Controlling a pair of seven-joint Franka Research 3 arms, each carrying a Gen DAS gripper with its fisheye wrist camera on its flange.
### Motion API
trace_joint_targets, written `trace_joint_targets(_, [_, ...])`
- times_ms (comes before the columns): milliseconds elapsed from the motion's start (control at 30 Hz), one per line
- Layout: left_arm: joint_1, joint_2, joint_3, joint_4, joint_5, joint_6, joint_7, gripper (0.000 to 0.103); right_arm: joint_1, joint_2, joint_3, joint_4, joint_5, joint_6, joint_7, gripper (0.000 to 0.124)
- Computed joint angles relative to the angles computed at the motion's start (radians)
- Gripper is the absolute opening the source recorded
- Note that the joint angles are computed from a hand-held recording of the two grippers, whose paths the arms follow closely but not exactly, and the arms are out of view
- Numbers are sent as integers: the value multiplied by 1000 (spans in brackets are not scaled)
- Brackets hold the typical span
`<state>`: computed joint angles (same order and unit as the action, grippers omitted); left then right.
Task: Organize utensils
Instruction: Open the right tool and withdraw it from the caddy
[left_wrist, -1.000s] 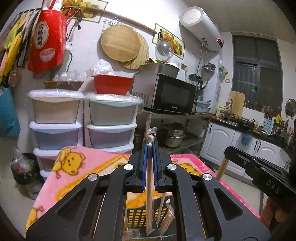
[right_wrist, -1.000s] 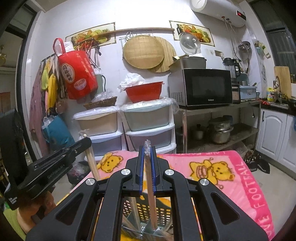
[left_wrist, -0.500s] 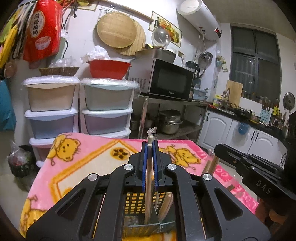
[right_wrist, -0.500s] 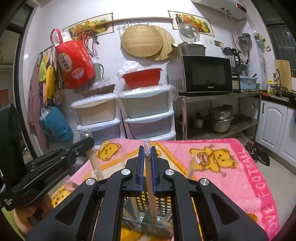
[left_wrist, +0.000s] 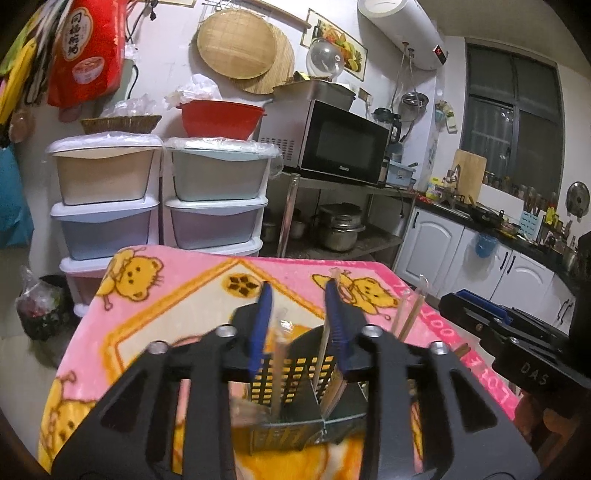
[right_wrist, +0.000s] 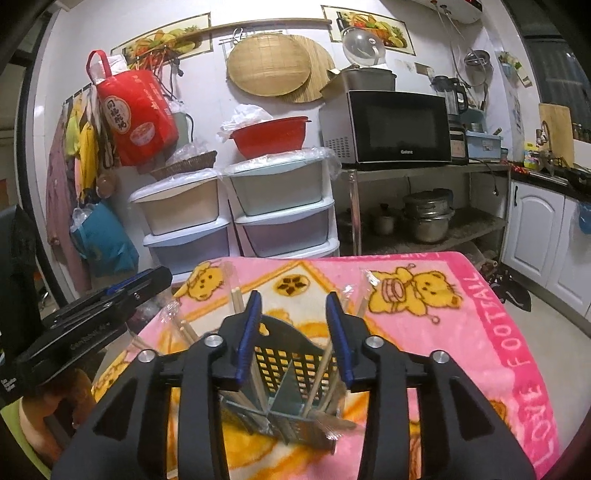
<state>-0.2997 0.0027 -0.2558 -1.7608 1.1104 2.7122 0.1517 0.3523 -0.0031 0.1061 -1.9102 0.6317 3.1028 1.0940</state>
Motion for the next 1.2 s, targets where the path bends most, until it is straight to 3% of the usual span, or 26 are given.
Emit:
trace_joint_targets(67, [0,-9,0,-10,-11,2,6,30,-2,-14,-3,-15,-17,-8,23,40])
trace_joint_targets(533, [28,-101,-36,-93,-2,15,-20,77,25,-125,-40,-139,-34,3,32,53])
trace_joint_targets(700, [39,-135,-56,-127,-12,21,-19,89,47,-161,-57,-180,-32,13,18,57])
trace_joint_targets(967, [48,-168,-83,-165,-24,5,-3,92,82,-210,-90,-242,-10,24,-3,60])
trace_joint_targets(1200, [49,-182,-90,-197,-73,6,35,92,47,-240,-71,-291,-65,4,53,61])
